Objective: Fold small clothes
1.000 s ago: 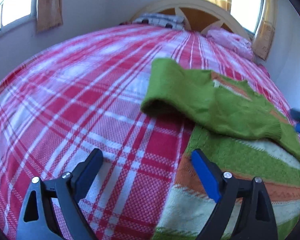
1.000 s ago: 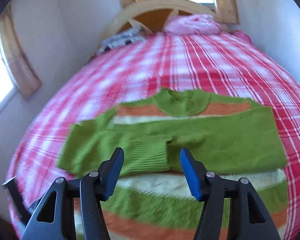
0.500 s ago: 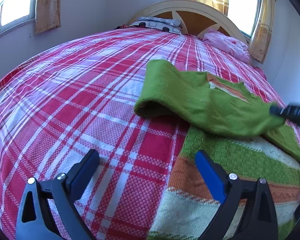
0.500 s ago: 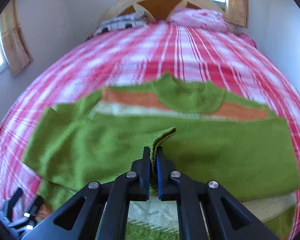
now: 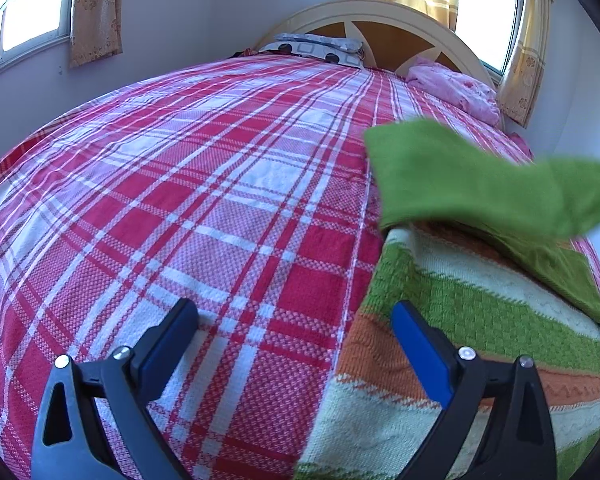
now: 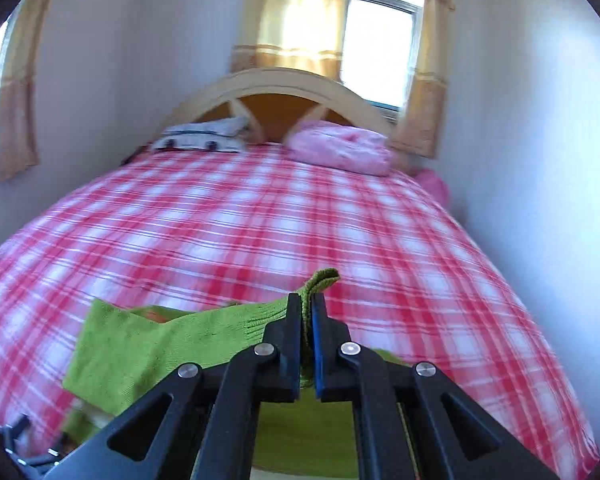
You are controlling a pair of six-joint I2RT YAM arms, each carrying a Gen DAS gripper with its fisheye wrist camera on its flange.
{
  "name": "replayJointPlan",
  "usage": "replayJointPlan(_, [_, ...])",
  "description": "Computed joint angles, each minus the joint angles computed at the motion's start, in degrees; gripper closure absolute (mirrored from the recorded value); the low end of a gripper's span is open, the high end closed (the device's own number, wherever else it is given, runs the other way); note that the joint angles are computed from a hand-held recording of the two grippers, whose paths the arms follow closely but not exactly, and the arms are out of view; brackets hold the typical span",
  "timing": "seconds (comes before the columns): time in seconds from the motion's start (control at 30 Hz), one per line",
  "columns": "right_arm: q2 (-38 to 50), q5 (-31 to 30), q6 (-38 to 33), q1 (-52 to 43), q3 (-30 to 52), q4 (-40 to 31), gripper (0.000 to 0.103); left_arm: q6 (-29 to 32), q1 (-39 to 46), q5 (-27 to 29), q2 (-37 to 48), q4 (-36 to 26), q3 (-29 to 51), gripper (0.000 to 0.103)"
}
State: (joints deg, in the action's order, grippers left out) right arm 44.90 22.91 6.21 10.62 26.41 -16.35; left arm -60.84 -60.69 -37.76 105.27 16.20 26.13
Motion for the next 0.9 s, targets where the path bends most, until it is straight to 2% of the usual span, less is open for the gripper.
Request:
replayJointPlan(0.1, [0.35, -5.68, -3.62, -10.74, -5.41, 3.86, 0.099, 0.10, 0.08, 0.00, 0.17, 0.06, 0.05, 0.003])
replayJointPlan(0.17, [4.38, -7.72, -5.49, -16.02, -9.05, 9.17, 0.099, 0.08, 0.06, 0.00, 0.18, 0.07, 0.03, 0.003])
replayJointPlan(0.23, [9.88, -13.87, -7.22, -21.91, -12.68, 16.01, 0.099, 0.27, 0.17, -0.04, 0.32, -0.20, 0.20, 0.003])
replayJointPlan(0.37, [21.72, -20.08, -7.09, -27.34, -15.58, 23.84, 0.098, 0.56, 0.37, 0.22, 0.61, -0.92, 0.71, 0.002])
replayJointPlan(0.43, [25.55, -23.55, -7.33, -30.51, -15.42, 24.23, 0.098, 1.74, 0.87, 1.17, 0.75, -2.76, 1.96, 0.000])
replayJointPlan(0.5, [22.99, -32.32, -9.47, -37.83, -16.28, 22.05, 0.097, 3.81, 2.07, 3.09, 0.66, -7.32, 4.54, 0.000])
replayJointPlan(0.57, [15.59, -39.90, -11.20, -47.07, -16.39, 15.98, 0.095, 6.54, 3.67, 5.09, 0.15, -10.87, 7.18, 0.000])
replayJointPlan(0.63, [5.81, -43.09, -11.05, -52.93, -17.06, 10.62, 0.095, 8.07, 4.59, 4.04, 0.35, -12.64, 9.62, 0.000])
replayJointPlan(0.73, [-5.80, -39.49, -9.80, -50.30, -16.75, 4.29, 0.095, 9.25, 7.60, 4.32, 5.67, -20.31, 19.05, 0.000])
replayJointPlan(0.83, [-4.40, -34.07, -8.62, -38.20, -16.39, 3.73, 0.095, 9.76, 9.82, 5.30, 10.76, -24.18, 26.67, 0.000])
replayJointPlan(0.9, [0.46, -29.62, -5.44, -30.11, -17.04, 7.60, 0.095, 9.43, 10.37, 4.31, 12.21, -27.53, 29.79, 0.000])
